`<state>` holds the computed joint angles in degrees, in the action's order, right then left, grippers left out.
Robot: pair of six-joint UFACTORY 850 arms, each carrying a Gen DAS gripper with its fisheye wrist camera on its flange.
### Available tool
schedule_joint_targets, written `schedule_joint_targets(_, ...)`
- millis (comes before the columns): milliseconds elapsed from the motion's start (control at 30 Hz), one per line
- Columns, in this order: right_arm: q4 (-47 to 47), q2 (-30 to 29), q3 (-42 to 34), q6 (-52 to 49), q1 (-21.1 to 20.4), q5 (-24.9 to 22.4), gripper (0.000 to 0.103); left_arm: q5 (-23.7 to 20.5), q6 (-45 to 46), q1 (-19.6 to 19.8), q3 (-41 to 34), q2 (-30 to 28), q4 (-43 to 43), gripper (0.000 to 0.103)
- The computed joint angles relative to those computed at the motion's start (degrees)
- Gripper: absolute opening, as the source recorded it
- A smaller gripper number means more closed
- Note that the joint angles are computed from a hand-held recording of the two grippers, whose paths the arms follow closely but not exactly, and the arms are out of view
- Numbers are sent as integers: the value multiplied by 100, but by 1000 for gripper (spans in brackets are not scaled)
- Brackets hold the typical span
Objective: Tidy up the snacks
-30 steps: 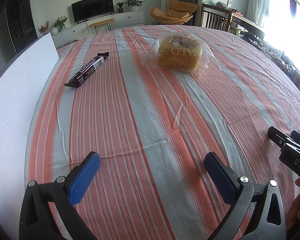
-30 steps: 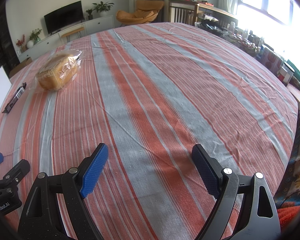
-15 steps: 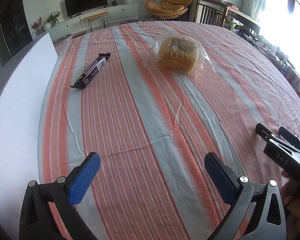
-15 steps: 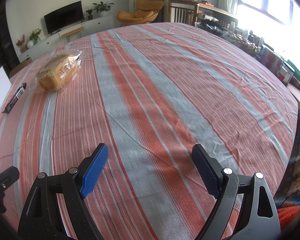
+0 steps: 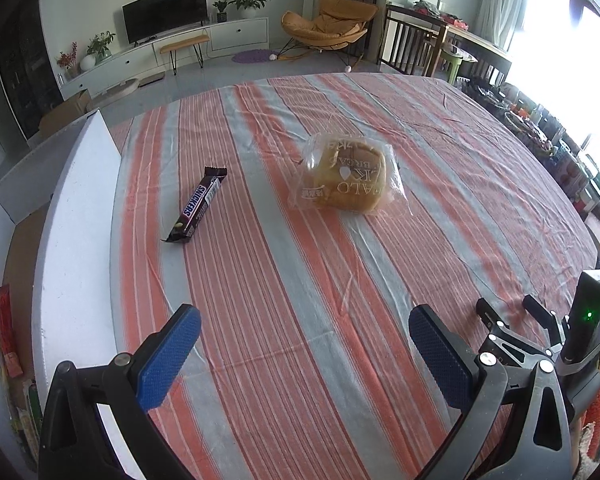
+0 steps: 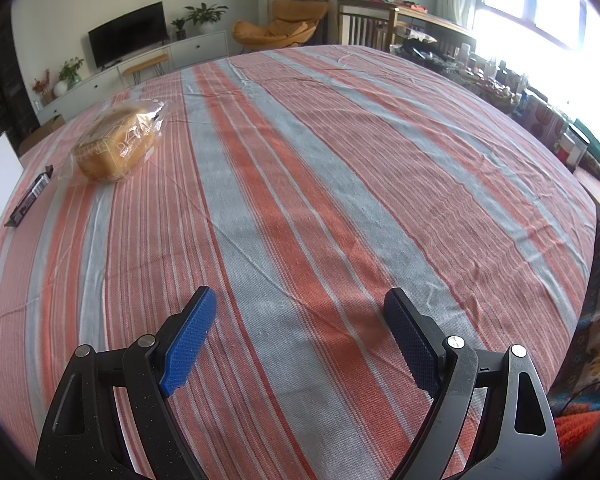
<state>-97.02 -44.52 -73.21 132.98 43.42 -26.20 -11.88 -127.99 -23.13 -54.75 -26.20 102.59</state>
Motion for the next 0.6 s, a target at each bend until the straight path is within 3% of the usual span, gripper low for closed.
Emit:
schedule_joint_targets(400, -13, -1, 4, 14, 2, -1, 88, 208, 908, 311, 0, 159, -856, 103)
schedule_joint_targets(533, -14, -1, 3, 14, 1, 0, 88, 256, 1689, 392, -80, 148, -1504, 103)
schedule_joint_targets(600, -19, -1, 5, 18, 2, 0, 88, 312, 2497, 460, -178, 102, -2176, 103)
